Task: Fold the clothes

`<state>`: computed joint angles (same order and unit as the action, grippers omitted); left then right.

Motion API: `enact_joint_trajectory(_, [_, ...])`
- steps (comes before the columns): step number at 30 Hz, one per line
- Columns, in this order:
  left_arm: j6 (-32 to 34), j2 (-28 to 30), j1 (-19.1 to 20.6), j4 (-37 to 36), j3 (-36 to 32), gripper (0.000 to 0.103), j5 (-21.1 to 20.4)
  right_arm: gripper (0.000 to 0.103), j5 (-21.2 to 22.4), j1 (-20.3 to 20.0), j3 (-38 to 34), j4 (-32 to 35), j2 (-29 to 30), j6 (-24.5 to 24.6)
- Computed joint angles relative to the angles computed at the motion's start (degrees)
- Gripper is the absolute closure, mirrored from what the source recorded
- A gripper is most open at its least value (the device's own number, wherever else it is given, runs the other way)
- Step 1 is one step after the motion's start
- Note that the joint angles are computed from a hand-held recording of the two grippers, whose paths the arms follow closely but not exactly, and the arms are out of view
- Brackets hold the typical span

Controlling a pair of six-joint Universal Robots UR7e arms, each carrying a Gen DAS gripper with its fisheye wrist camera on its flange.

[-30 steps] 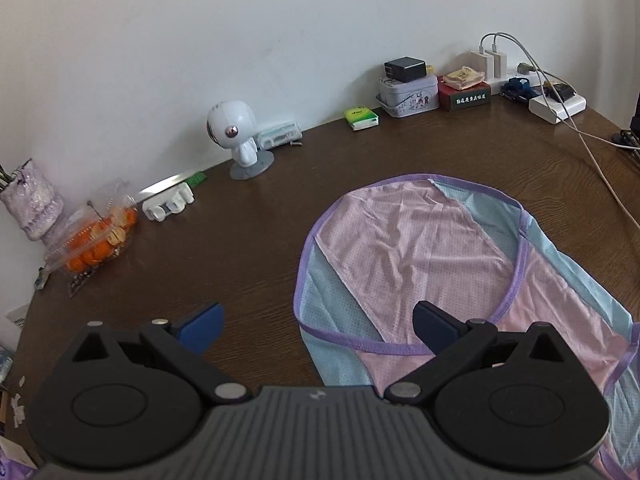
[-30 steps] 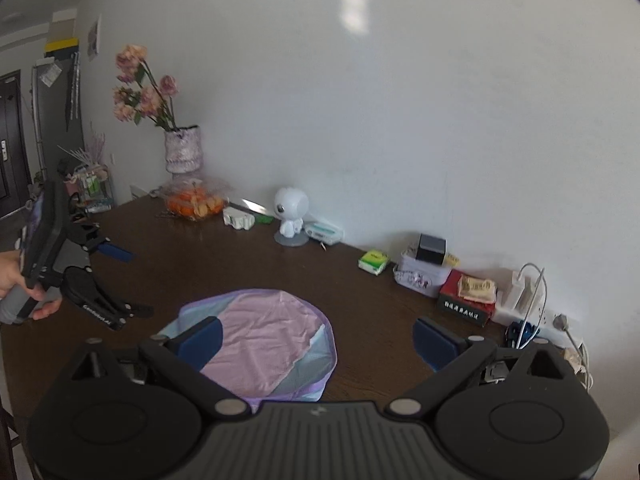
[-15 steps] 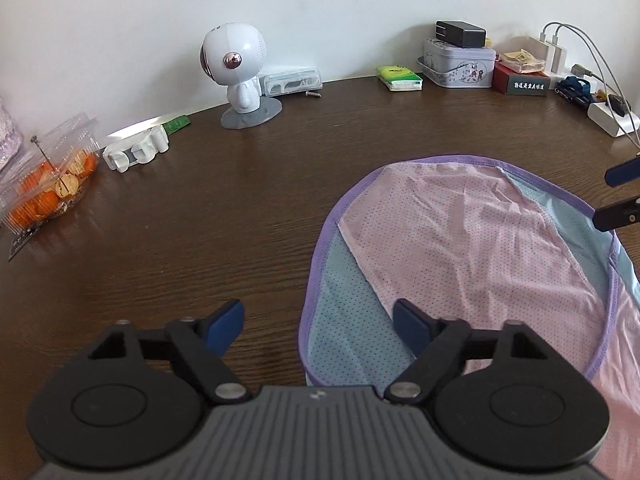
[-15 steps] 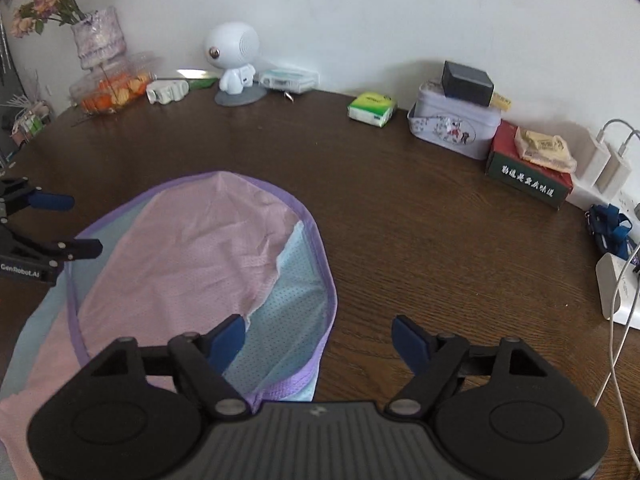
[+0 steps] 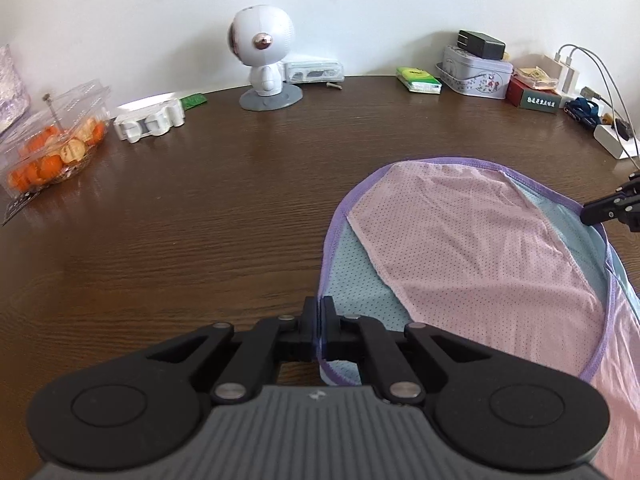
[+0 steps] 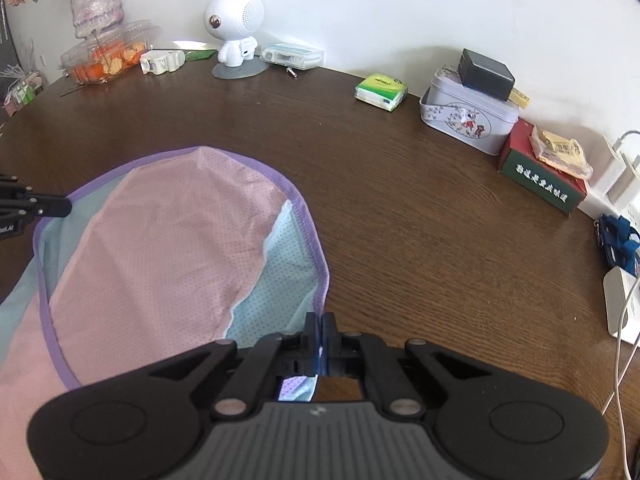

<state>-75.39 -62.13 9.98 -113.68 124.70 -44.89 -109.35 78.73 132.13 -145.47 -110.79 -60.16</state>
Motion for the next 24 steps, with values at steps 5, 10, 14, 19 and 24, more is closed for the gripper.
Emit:
enact_joint_trajectory(5, [-16.1, -5.7, -6.7, 12.6, 2.9, 0.101, -1.7, 0.103, -3.2, 5.7, -0.5, -5.9, 7.0, -0.7])
enact_joint_trajectory(10, [-37.0, -10.7, -16.7, 29.2, 3.8, 0.101, -7.9, 0.103, -6.4, 13.8, 0.3, -14.2, 17.6, -1.1])
enact_joint_trajectory(14, [-52.3, -11.9, -26.5, 41.1, 2.0, 0.102, -16.1, 0.103, -4.9, 19.3, 1.0, -17.7, 25.4, -0.8])
enact_joint_trajectory(19, [-64.3, -6.6, -36.5, 48.2, -3.0, 0.101, -28.4, 0.103, -1.7, 29.5, 1.3, -14.4, 32.5, 4.6])
enact_joint_trajectory(24, [-71.3, -0.3, -41.5, 55.9, -9.2, 0.101, -37.0, 0.103, 1.1, 41.5, 1.2, -11.9, 37.9, 9.6])
